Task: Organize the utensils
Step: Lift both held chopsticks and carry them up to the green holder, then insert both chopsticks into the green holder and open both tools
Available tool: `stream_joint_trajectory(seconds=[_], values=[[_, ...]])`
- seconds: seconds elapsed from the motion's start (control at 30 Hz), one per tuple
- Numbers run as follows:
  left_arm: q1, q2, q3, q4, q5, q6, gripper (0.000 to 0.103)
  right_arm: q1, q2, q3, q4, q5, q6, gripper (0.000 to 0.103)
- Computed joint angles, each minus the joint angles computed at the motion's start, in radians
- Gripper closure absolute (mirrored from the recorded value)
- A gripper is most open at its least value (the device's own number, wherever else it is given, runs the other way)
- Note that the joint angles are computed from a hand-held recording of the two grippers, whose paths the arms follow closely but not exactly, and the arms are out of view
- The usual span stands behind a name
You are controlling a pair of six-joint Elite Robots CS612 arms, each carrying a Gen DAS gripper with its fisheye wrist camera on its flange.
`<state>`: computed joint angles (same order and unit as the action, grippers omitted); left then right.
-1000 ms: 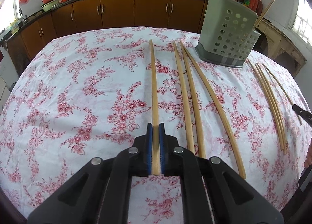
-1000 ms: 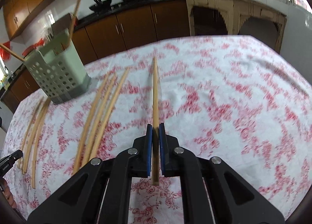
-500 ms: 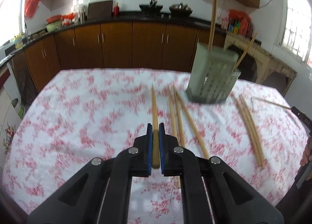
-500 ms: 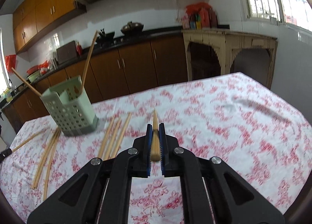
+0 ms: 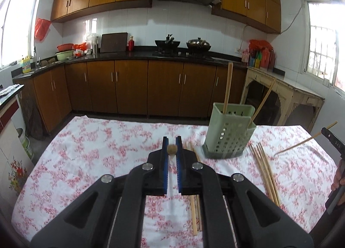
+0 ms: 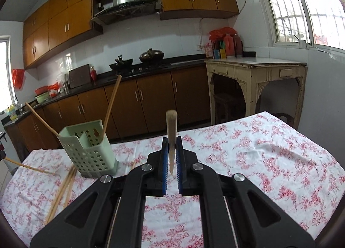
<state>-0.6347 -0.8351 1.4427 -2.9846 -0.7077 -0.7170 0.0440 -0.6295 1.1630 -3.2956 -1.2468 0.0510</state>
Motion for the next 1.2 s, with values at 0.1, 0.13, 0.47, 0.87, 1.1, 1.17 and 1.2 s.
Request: stream_joint_trajectory(seconds=[0.1, 0.13, 0.47, 0.87, 1.1, 1.17, 1.2], values=[[0.001, -0.003, -0.003, -0.008, 0.011, 0.002, 0.096, -0.001, -0.001, -0.004, -0.001, 0.019, 0.015, 0.096], [0.001, -0.003, -0.005, -0.012, 0.014, 0.006, 0.096, -0.001, -0.002, -0.007, 0.001, 0.025, 0.02, 0.096], [-0.003, -0.003, -0.039, -0.039, 0.018, 0.07, 0.096, -0.002, -0.008, -0.022, 0.018, 0.076, 0.051, 0.096], [-0.01, 0.008, -0.128, -0.14, -0.053, 0.233, 0.096, 0.001, -0.027, -0.075, 0.067, 0.164, 0.059, 0.096], [-0.012, 0.07, -0.292, -0.19, -0.091, 0.358, 0.096, 0.014, -0.021, -0.153, 0.108, 0.268, 0.071, 0.096], [-0.01, 0.097, -0.351, -0.187, -0.085, 0.382, 0.096, 0.022, -0.011, -0.177, 0.108, 0.271, 0.067, 0.096], [-0.008, 0.114, -0.387, -0.182, -0.076, 0.396, 0.096, 0.028, -0.004, -0.193, 0.115, 0.272, 0.062, 0.096]])
